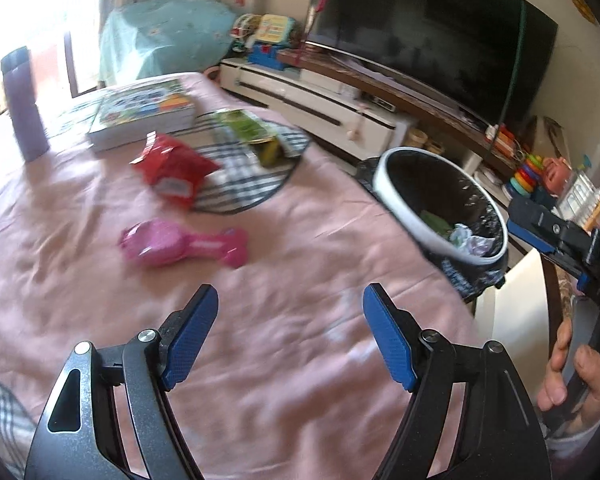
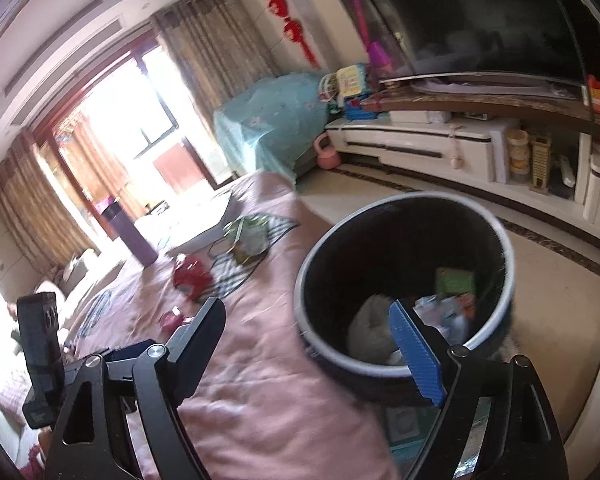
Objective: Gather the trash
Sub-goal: 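Move both open tools back over the table toward the pink brush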
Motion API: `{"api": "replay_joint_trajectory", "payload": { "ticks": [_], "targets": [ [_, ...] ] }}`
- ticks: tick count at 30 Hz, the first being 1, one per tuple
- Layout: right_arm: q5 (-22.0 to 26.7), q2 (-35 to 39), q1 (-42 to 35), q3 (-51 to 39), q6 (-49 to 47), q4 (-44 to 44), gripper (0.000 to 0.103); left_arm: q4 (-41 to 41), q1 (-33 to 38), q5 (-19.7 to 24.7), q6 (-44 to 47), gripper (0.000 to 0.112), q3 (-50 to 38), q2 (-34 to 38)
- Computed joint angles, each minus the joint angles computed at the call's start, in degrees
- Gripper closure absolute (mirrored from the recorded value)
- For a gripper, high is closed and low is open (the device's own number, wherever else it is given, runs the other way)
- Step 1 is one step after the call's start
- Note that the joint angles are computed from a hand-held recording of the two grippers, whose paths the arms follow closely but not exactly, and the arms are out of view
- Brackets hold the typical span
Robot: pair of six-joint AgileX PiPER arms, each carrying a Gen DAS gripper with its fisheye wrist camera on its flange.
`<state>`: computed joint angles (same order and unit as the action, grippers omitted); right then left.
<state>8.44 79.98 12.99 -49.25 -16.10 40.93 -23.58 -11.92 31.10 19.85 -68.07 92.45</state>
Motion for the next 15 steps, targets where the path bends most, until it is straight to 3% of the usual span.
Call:
{"api": "replay_joint_trajectory", "payload": {
  "ticks": [6,10,15],
  "targets": [
    [-0.47,3.55,5.57,-1.74,6.94,-5.47,0.017,-3.86,6.41,0.73,5.55,0.035,3.4,-1.94],
    [-0.75,6.2,9.36,-3.81,17.05,-15.45,0.017,-6.24,9.96,1.59,10.0,0.035,4.06,-2.0],
    [-0.11,8.8,10.96,-6.12,19.39,-17.69,0.017,-7.8,12.99,2.91,18.06,0.035,2.58,0.09]
  ]
}}
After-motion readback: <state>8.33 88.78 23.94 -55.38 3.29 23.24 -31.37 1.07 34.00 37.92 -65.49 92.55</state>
